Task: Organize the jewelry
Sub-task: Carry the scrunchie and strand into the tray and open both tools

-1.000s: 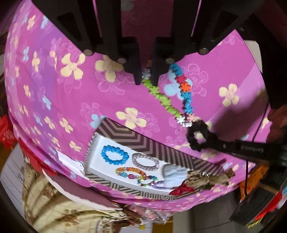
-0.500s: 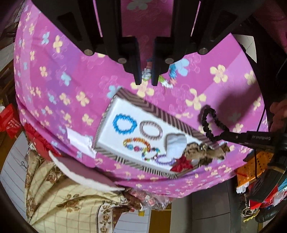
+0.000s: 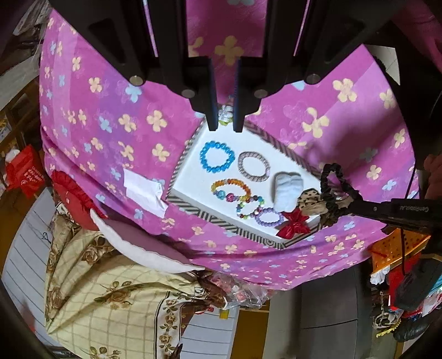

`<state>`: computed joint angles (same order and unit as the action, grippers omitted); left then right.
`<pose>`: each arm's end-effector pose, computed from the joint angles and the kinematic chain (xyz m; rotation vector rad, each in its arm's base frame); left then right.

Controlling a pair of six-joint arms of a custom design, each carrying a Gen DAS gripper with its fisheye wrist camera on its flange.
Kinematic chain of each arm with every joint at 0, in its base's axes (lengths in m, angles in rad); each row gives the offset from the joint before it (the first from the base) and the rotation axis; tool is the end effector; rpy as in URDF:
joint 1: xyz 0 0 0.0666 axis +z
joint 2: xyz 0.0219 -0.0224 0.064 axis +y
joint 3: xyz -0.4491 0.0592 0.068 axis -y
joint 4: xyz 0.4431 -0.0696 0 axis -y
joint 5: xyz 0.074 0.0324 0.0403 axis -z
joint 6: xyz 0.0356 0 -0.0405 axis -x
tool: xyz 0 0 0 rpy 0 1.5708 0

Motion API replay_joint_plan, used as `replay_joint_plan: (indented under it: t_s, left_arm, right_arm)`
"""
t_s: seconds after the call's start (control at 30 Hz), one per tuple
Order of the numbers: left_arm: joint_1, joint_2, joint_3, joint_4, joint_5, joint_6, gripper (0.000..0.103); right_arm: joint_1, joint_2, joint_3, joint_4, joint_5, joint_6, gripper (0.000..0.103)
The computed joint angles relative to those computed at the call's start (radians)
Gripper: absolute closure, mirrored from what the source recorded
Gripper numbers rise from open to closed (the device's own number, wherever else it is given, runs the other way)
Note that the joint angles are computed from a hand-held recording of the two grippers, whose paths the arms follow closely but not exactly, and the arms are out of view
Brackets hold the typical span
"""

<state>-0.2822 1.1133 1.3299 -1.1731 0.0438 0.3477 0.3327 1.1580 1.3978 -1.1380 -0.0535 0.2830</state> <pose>0.3647 -0.1078 0.5691 -0.0659 2.5532 -0.3041 0.3800 0.1329 0.5887 -0.7702 2.3461 0.0875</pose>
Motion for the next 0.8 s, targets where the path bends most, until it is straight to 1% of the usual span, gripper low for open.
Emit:
replay_joint_plan:
  t_s: [0.33,0.47,0.8]
  left_arm:
    - [-0.038,0.061,0.037,0.013,-0.014,0.032,0.079]
    - [-0.046,0.089,0.037,0.019,-0.024,0.038,0.079]
    - [-0.049,0.146,0.032,0.028,-0.02,0.027,0.079]
  right_arm:
    - [-0.003,0.087,0.105,0.005,0.021,0.027,0.092]
    - [-0.011,0.141,0.148,0.003,0.019,0.031,0.092]
    - [-0.009,0.268,0.231,0.009,-0.001,0.027,0.092]
